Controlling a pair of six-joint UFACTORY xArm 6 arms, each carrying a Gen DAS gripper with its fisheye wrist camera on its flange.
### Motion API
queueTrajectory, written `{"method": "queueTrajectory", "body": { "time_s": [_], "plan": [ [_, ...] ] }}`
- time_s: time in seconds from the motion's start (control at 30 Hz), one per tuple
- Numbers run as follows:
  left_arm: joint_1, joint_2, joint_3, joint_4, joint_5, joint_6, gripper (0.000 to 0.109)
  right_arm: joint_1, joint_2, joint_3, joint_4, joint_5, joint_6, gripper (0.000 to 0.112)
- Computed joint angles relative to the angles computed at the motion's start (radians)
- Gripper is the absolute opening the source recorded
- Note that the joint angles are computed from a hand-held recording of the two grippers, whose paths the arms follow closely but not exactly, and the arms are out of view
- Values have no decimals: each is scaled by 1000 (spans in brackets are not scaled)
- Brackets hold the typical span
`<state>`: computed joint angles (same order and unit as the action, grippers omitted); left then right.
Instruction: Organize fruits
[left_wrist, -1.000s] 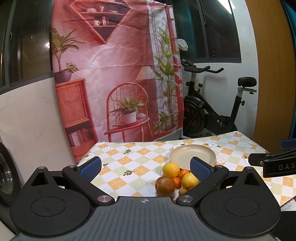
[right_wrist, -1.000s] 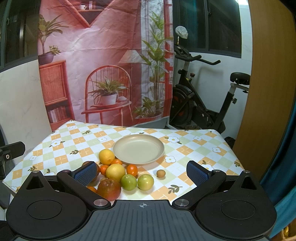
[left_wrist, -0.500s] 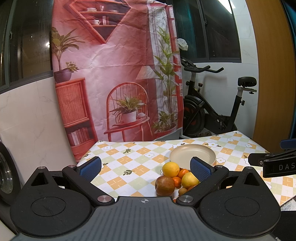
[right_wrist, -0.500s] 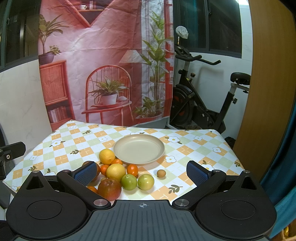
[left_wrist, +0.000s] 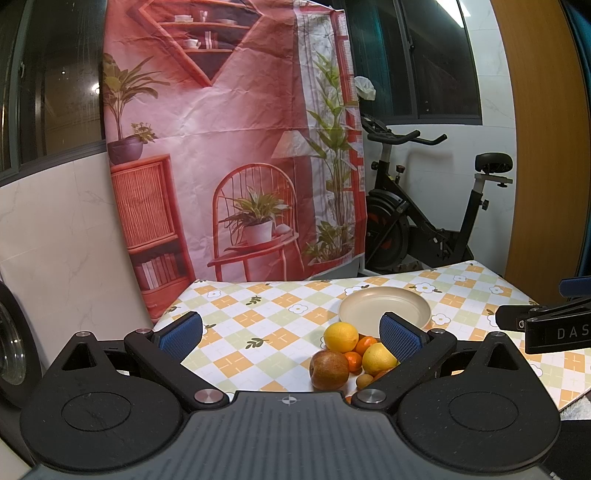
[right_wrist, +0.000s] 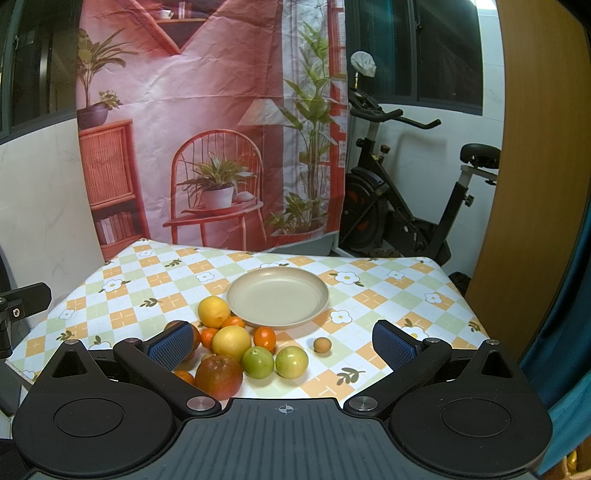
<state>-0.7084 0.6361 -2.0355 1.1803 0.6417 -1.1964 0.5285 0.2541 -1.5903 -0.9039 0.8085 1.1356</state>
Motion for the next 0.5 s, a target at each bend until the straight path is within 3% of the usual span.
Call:
{"method": "queueTrajectory", "body": {
  "time_s": [0.1,0.2,0.5],
  "plan": [
    [5,1,0,-17,-11,10,103,-2,2,-11,9,-9,-14,103],
    [23,7,-4,-65,-44,37,103,-22,-23,34,-36,-98,40,103],
    [81,179,-247,-223,-13,162,101,-114,0,82,-370,-265,255,103]
  ]
}}
